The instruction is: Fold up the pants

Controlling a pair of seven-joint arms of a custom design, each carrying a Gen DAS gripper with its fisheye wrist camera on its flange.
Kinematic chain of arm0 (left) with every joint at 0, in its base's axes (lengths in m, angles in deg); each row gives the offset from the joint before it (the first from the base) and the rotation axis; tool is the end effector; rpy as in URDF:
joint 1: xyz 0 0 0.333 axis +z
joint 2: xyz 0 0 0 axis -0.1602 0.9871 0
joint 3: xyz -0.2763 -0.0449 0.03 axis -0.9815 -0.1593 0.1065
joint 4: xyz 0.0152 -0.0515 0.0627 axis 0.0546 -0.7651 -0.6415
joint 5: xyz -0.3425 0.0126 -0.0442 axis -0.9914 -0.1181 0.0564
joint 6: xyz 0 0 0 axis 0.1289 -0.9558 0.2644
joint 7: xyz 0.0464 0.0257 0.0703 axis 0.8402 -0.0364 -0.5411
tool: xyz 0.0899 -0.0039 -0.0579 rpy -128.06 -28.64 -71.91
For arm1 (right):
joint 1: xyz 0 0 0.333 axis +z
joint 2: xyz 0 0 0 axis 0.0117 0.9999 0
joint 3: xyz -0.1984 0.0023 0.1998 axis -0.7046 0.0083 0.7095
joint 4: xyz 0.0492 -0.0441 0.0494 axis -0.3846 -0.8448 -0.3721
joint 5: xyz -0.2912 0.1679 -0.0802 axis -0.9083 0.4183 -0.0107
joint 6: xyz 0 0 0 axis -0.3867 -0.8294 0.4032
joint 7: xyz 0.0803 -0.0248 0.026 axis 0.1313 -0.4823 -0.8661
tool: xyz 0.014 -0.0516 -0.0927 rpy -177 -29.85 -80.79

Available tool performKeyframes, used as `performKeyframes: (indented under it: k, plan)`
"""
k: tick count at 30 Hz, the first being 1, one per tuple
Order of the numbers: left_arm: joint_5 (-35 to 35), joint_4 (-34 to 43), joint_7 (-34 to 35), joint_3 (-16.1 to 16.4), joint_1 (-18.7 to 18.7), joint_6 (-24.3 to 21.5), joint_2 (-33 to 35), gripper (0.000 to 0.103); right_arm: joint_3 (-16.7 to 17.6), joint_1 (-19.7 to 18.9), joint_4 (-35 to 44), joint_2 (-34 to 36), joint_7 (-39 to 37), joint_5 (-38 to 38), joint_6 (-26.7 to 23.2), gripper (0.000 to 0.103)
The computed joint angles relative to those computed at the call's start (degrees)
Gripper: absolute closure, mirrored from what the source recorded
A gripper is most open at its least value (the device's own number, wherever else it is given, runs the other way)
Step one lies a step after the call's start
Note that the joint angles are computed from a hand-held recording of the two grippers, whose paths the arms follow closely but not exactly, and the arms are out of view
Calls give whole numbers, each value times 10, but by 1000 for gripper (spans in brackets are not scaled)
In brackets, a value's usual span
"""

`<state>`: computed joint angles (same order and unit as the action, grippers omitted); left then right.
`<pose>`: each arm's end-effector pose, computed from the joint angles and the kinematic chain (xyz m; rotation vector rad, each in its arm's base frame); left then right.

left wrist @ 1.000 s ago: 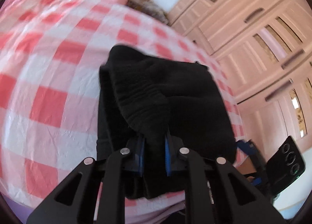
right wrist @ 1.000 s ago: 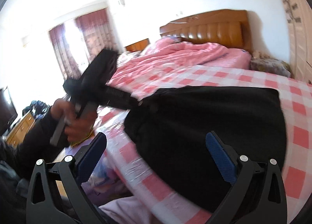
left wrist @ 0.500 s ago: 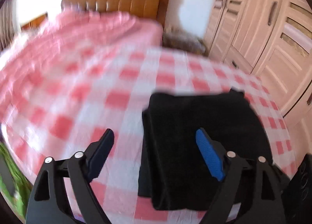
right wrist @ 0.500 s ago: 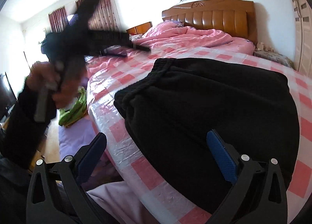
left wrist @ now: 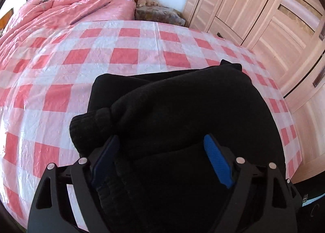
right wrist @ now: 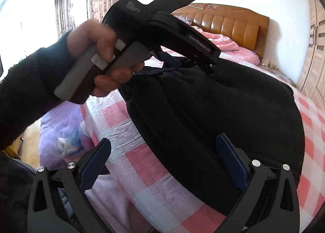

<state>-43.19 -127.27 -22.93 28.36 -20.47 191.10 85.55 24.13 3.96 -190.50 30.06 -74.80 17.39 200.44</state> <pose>0.4982 -0.2223 0.4489 -2.0574 1.8448 -0.8059 0.4336 -0.0088 0.4111 -2.1847 0.5702 -0.2338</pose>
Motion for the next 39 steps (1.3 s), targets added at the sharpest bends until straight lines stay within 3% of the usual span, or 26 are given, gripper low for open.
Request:
performKeyframes:
  k: [11,13,14,16,18,22,25,27,30,33,37,39]
  plan:
    - [56,-39,-42,10,5,112,8,18,5,5,-10,-7,2,16,15,4]
    - [26,-43,-21,4,9,120,5,17,8,1,-11,-27,42,-14,15,4]
    - [-13,-49,8,-2,11,126,-1,17,-4,-4,-3,-36,63,-33,-16,4]
    - [-73,-55,54,-6,10,126,-11,17,-30,-13,6,-46,60,-25,-58,4]
    - [-115,-58,87,-6,7,135,-9,17,-41,-25,17,-32,67,-10,-59,4]
    - [2,-60,-2,9,2,154,0,14,-38,-47,46,35,102,-31,-85,4]
    - [44,-58,-32,10,3,144,-3,14,-22,-57,35,13,112,-53,-69,4]
    - [64,-48,-59,5,0,103,-20,14,-29,-59,46,-1,113,-54,-93,4]
    - [198,-11,-157,-7,2,28,-37,9,-44,-63,84,11,111,-24,-128,4]
    - [214,34,-136,-9,-2,7,-22,4,-25,-59,120,44,129,-4,-89,4]
    - [190,121,-75,-6,-12,-61,49,4,-5,-54,139,80,163,-12,-57,4]
    - [215,150,-77,3,-25,-99,75,4,7,-51,130,88,174,-32,-19,4]
